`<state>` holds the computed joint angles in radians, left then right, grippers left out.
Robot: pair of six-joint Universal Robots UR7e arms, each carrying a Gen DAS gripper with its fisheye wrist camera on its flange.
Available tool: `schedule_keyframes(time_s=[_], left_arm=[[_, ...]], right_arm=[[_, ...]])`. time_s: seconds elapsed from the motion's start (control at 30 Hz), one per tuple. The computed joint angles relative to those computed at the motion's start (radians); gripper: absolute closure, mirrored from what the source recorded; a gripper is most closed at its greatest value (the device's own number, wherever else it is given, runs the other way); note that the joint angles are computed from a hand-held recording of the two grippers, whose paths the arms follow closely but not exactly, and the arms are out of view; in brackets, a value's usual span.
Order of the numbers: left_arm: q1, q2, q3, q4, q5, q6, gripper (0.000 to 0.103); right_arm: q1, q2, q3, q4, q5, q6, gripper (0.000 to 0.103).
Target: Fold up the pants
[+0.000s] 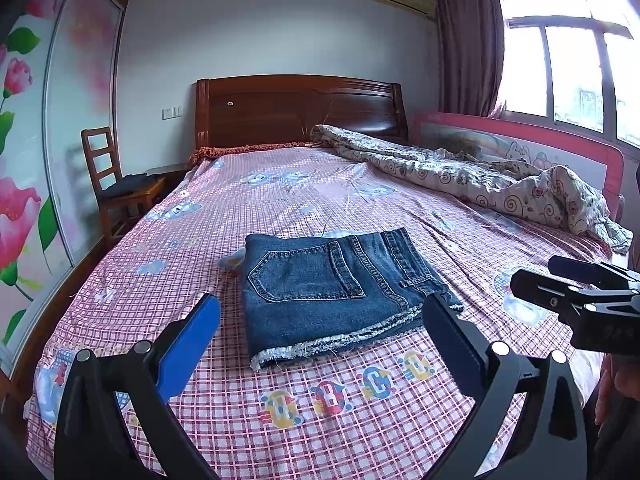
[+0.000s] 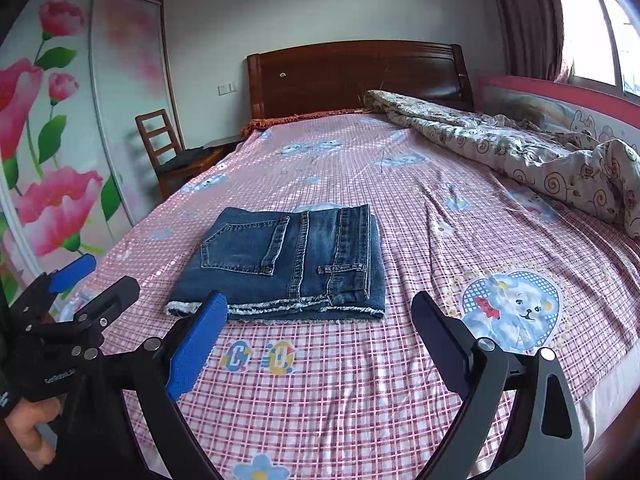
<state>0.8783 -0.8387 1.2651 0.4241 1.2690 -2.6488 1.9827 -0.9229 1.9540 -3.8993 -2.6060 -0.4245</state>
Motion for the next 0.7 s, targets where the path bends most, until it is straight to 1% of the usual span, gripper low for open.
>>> schedule_keyframes(time_s=[0.23,0.3,0.33,0.37,0.43,0.47,0.57,0.7], left_arm=[[-0.001,0.006,-0.005,-0.003,-0.002,-0.010,0.002],[-0.013,0.013,-0.007,-0.005,-0.053,-0.026,0.002],[-0.013,0.011,-0.004,-0.006,-0.051,-0.026,0.002],[-0.011,0.011,-0.006,0.002,-0.034,-0.025,0.002],[0.001,0.031,-0.048,0.073,0.019,-0.046,0.002],[0.001,0.040,-0.062,0.092,0.017,-0.065,0.002],[-0.014,0.035,-0.041,0.058,-0.039,-0.067,0.002],[-0.022,0.016,-0.009,0.027,-0.036,-0.022,0.002]], right_arm=[[-0.001,0.001,-0.002,0.010,-0.009,0.009,0.010],[0.001,0.004,-0.005,0.014,-0.016,0.012,0.010],[0.002,0.003,-0.004,0.016,-0.016,0.017,0.010],[0.002,0.003,-0.003,0.017,-0.017,0.020,0.010],[0.001,0.001,-0.001,0.021,-0.017,0.027,0.010],[0.000,-0.001,-0.001,0.025,-0.016,0.030,0.010],[0.000,-0.002,0.000,0.026,-0.017,0.032,0.010],[0.000,-0.001,0.001,0.024,-0.018,0.029,0.010]])
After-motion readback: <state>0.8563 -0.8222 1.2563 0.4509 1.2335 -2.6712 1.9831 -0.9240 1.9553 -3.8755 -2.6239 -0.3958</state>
